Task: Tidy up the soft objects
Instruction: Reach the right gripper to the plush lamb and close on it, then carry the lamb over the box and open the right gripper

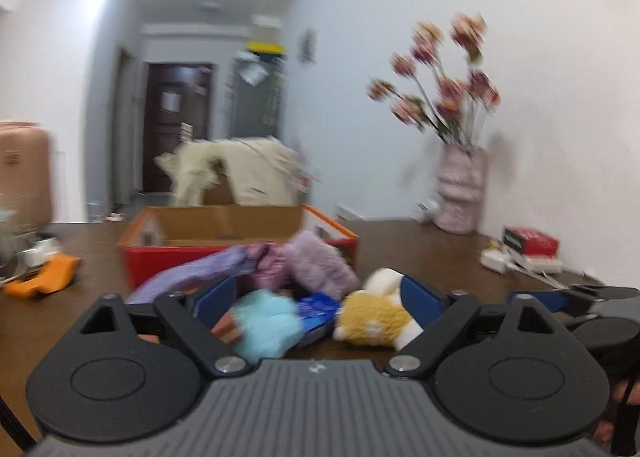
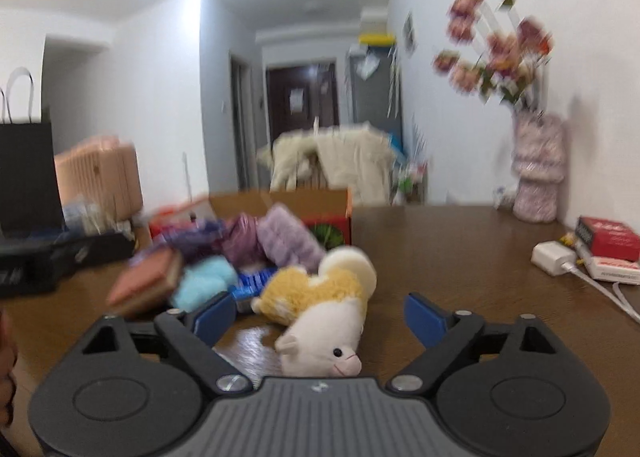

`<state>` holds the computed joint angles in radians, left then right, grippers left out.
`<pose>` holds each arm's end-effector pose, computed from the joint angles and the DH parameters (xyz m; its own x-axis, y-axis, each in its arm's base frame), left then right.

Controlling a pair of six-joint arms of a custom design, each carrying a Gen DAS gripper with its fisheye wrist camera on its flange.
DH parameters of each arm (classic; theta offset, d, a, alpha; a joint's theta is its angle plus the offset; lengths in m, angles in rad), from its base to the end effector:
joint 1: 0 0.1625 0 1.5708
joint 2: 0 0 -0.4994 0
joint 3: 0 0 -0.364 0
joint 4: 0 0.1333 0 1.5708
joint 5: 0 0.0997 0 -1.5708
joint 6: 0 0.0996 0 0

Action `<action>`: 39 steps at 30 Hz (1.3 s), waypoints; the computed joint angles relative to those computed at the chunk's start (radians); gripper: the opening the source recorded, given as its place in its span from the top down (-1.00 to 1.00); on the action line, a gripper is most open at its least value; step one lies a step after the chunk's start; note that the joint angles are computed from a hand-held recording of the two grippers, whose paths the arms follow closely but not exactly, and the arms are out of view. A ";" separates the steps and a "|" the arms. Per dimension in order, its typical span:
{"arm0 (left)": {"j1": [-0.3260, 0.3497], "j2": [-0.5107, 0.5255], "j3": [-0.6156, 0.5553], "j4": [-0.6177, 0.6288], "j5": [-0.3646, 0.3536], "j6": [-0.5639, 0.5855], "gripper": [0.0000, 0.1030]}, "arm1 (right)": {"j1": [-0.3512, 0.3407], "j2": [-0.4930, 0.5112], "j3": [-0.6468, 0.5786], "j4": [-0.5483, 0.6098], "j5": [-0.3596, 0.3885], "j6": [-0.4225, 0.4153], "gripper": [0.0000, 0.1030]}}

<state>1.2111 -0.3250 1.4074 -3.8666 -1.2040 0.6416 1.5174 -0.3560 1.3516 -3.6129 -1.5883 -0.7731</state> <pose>-0.1114 -0.7765 0.0614 -0.7210 0.2073 -0.6612 0.6923 0.2539 -0.6754 0.0886 -0.8081 0.0676 -0.7327 -0.3001 0.6108 -0.6776 0.4056 -0.6135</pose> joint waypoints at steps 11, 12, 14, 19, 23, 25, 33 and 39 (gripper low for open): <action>0.059 0.114 -0.414 0.657 -0.051 -0.075 -0.21 | -0.002 0.055 -0.208 0.355 -0.101 0.029 -0.06; 0.065 0.122 -0.435 0.691 -0.064 -0.084 -0.17 | -0.005 0.053 -0.205 0.358 -0.090 0.029 -0.06; 0.077 0.116 -0.439 0.732 -0.102 -0.117 0.06 | -0.006 0.049 -0.194 0.351 -0.081 0.015 -0.06; 0.074 0.097 -0.403 0.697 -0.109 -0.119 0.14 | -0.005 0.040 -0.175 0.331 -0.055 0.009 -0.03; 0.061 0.051 -0.305 0.591 -0.126 -0.122 0.14 | -0.005 0.001 -0.101 0.271 0.019 0.008 -0.01; 0.053 0.029 -0.255 0.532 -0.131 -0.118 0.14 | -0.003 -0.014 -0.069 0.242 0.040 -0.003 -0.01; 0.030 -0.038 -0.114 0.359 -0.135 -0.101 0.13 | 0.023 -0.048 0.002 0.173 0.097 -0.041 0.00; 0.022 -0.035 -0.202 0.365 -0.129 -0.043 0.14 | 0.051 -0.024 -0.159 0.320 0.141 -0.063 0.01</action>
<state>1.2332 -0.3603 1.2052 -3.5015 -1.3335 0.5991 1.5684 -0.3800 1.1923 -3.2925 -1.4477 -0.8365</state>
